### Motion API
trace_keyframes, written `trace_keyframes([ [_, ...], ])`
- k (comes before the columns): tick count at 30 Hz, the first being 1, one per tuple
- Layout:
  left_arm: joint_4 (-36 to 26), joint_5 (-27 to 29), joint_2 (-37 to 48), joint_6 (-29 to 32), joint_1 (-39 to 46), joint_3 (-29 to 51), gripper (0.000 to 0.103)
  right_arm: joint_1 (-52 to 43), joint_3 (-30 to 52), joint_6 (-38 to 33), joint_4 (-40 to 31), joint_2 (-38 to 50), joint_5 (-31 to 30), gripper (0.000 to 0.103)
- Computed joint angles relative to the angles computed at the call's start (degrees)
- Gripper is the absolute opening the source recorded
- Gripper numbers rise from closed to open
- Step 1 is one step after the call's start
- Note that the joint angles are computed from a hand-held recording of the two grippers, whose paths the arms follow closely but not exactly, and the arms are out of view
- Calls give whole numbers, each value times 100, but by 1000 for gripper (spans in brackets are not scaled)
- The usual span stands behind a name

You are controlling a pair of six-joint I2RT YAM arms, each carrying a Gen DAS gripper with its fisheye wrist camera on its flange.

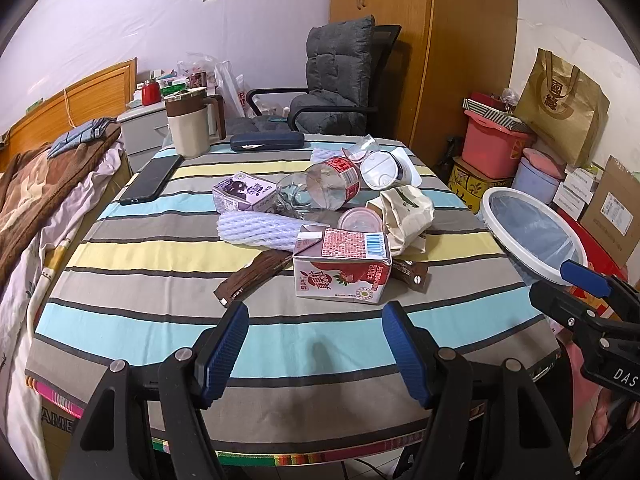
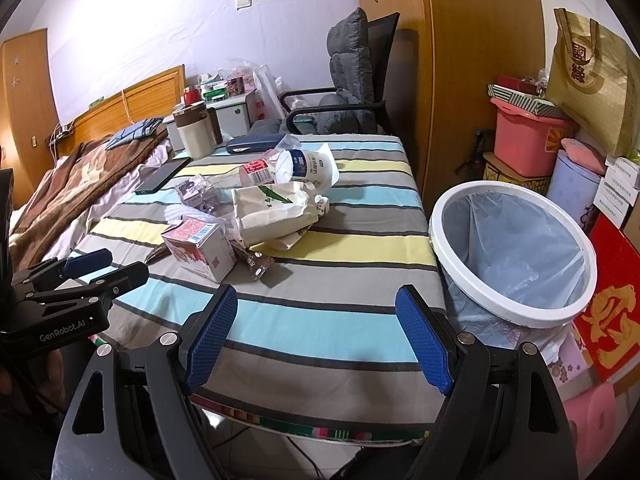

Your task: Collect trash

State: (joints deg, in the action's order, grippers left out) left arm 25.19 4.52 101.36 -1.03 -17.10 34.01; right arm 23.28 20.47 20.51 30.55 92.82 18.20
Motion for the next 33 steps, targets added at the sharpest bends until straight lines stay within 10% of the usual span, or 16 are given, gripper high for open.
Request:
trace_keyframes([
  [33, -11, 33, -16, 16, 49, 13, 69, 44, -5, 4, -57, -70, 38, 82],
])
